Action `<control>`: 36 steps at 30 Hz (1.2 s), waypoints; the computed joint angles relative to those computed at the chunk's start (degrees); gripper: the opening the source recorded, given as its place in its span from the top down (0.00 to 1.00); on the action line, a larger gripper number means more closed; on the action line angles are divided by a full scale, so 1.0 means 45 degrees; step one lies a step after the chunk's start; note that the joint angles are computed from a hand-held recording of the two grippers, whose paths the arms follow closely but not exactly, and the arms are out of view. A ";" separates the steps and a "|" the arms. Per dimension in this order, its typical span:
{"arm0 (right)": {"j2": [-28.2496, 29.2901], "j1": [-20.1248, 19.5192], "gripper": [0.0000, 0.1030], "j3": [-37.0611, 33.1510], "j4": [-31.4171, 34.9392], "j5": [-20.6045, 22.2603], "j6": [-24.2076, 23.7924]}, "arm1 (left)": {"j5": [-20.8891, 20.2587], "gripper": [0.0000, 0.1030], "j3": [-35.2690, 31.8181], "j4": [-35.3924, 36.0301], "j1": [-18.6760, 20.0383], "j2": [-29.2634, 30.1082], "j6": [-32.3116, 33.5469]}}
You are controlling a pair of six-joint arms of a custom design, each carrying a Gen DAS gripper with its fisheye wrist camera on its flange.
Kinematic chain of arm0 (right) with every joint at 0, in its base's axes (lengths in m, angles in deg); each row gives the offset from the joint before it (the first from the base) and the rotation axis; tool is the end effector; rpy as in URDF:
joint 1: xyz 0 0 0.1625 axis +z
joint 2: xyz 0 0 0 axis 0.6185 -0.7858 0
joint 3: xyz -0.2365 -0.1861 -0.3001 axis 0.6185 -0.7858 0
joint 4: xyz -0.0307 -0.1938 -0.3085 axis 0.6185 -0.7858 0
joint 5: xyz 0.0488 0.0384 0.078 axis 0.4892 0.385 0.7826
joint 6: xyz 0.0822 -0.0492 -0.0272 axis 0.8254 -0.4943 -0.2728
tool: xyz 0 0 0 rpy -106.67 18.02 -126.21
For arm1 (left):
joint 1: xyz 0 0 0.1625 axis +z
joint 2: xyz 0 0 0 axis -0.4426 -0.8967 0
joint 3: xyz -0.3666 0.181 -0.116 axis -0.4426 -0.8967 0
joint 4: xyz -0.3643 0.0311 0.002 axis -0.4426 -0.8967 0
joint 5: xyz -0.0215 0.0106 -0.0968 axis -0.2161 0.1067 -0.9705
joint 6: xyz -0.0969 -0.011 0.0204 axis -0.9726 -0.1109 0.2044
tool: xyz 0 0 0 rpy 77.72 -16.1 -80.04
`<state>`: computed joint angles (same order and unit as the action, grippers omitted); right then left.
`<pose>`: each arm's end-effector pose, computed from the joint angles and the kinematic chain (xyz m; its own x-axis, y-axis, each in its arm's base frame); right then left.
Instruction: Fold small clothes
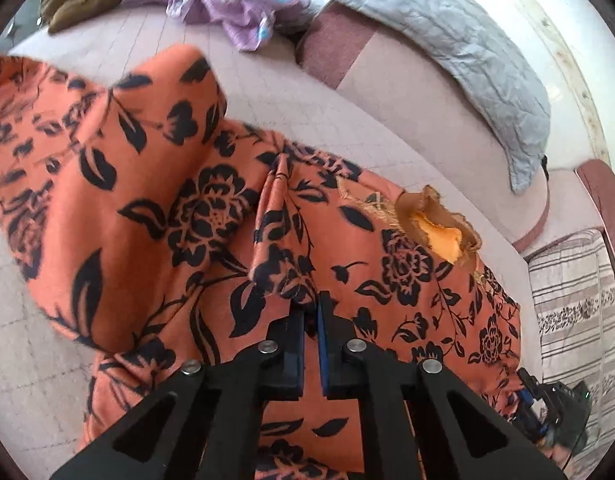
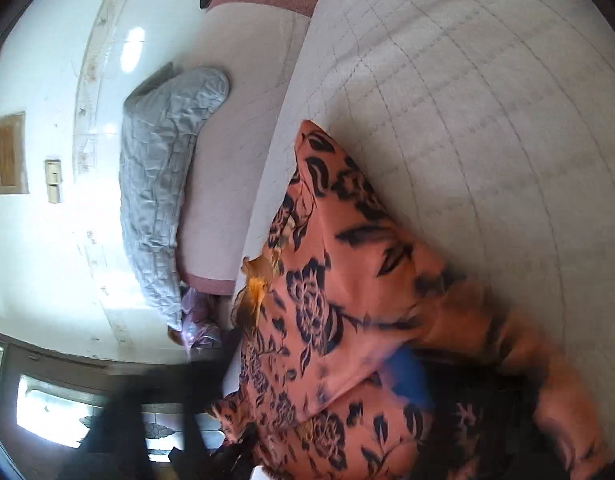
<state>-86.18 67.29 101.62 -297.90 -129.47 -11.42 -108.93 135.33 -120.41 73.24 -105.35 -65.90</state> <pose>0.2434 -0.4660 0.1235 -0.8364 0.3507 -0.4211 0.5476 0.5027 -0.6690 -0.1400 -0.4374 0.3689 -0.9434 -0.1643 -0.2882 0.0410 0.8043 -0.5928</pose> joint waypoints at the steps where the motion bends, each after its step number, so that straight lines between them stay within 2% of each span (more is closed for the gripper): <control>1: -0.0270 0.0160 0.94 -0.0161 0.0799 -0.0669 0.0048 | -0.0046 0.95 0.0143 -0.0208 -0.0221 -0.0223 0.0046; 3: -0.0655 0.0836 0.95 -0.0283 0.1115 -0.2301 -0.1029 | 0.0260 0.95 0.0551 -0.0385 -0.0900 -0.0639 0.0189; 5: -0.0907 0.1286 0.94 -0.0104 0.0738 -0.3026 -0.2262 | 0.0766 0.95 0.0889 0.0324 -0.1424 -0.0636 0.0128; 6: -0.1007 0.1215 0.89 -0.0053 0.1228 -0.3110 -0.2312 | 0.0769 0.95 0.0929 0.0760 -0.1374 -0.0510 -0.0122; 7: -0.1131 0.0972 0.84 -0.0046 0.2253 -0.3067 -0.2153 | 0.0650 0.95 0.0924 0.1295 -0.1132 -0.0295 -0.0440; 8: -0.1157 0.0482 0.75 0.0096 0.3138 -0.2574 -0.1841 | 0.0355 0.93 0.1066 0.1298 -0.0775 -0.0238 -0.0547; 9: -0.1291 -0.0045 0.75 0.0463 0.3490 -0.1548 -0.1109 | 0.0318 0.91 0.1280 0.0767 -0.0766 -0.0438 -0.0452; 10: -0.1647 -0.0196 0.74 0.0868 0.3309 -0.0832 -0.0840 | 0.0295 0.89 0.1277 0.0680 -0.0786 -0.0633 -0.0335; 11: -0.1812 -0.0204 0.65 0.1106 0.3157 -0.0638 -0.1005 | 0.0363 0.82 0.1065 0.1126 -0.0809 -0.0671 -0.0422; 12: -0.2170 -0.0124 0.43 0.1306 0.3500 -0.0487 -0.1264 | 0.0507 0.78 0.0904 0.1505 -0.0880 -0.0729 -0.0590; 13: -0.2426 -0.0015 0.33 0.1491 0.3507 -0.0355 -0.1550 | 0.0755 0.73 0.0850 0.1587 -0.1011 -0.0843 -0.0684; 14: -0.2597 0.0104 0.29 0.1670 0.3292 -0.0368 -0.1855 | 0.1065 0.69 0.0929 0.1362 -0.1188 -0.0998 -0.0617; 16: -0.3021 0.0706 0.29 0.1337 0.3977 -0.1301 -0.2824 | 0.1466 0.57 0.1065 0.0992 -0.1407 -0.1068 -0.0427; 17: -0.3080 0.0772 0.29 0.1129 0.4156 -0.1383 -0.3263 | 0.1409 0.56 0.1086 0.0815 -0.1334 -0.0945 -0.0171; 20: -0.2833 0.0643 0.29 -0.0492 0.5747 -0.1663 -0.4599 | 0.1298 0.58 0.0901 0.1715 -0.0866 -0.0514 0.0051; 22: -0.2480 0.0424 0.30 -0.1901 0.7593 -0.2183 -0.5006 | 0.1785 0.57 0.1229 0.1380 -0.1127 -0.0611 0.0505; 23: -0.2292 0.0232 0.39 -0.2600 0.8861 -0.2319 -0.5241 | 0.1841 0.58 0.1226 0.1549 -0.1179 -0.0630 0.0549; 24: -0.2061 0.0188 0.81 -0.3309 1.0114 -0.2266 -0.5107 | 0.1858 0.58 0.1289 0.1500 -0.1204 -0.0668 0.0630; 25: -0.1814 0.0032 0.84 -0.3644 1.0834 -0.2278 -0.5042 | 0.1858 0.58 0.1320 0.1521 -0.1215 -0.0707 0.0721; 27: -0.1661 0.0417 0.85 -0.3829 1.0675 -0.3025 -0.5141 | 0.1883 0.58 0.1418 0.1384 -0.1252 -0.0775 0.0943; 29: -0.1587 0.0644 0.85 -0.3306 0.9145 -0.4043 -0.5091 | 0.2073 0.57 0.1478 0.1434 -0.1331 -0.0675 0.0949; 30: -0.1486 0.0336 0.84 -0.3102 0.9028 -0.4096 -0.4728 | 0.2159 0.57 0.1319 0.1957 -0.1454 -0.0680 0.0808; 32: -0.1836 0.0045 0.82 -0.2538 0.8234 -0.3102 -0.4128 | 0.2243 0.57 0.1113 0.2310 -0.1570 -0.0739 0.0578; 33: -0.1969 0.0109 0.79 -0.2477 0.8236 -0.3046 -0.4012 | 0.2384 0.57 0.1184 0.2223 -0.1716 -0.0990 0.0409; 36: -0.1965 0.0895 0.80 -0.2867 0.7957 -0.3827 -0.4799 | 0.2348 0.56 0.1305 0.1294 -0.1932 -0.1238 0.0668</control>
<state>-95.02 71.32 88.72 -262.09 -146.69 -33.01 -98.36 141.20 -114.59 64.55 -110.92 -62.90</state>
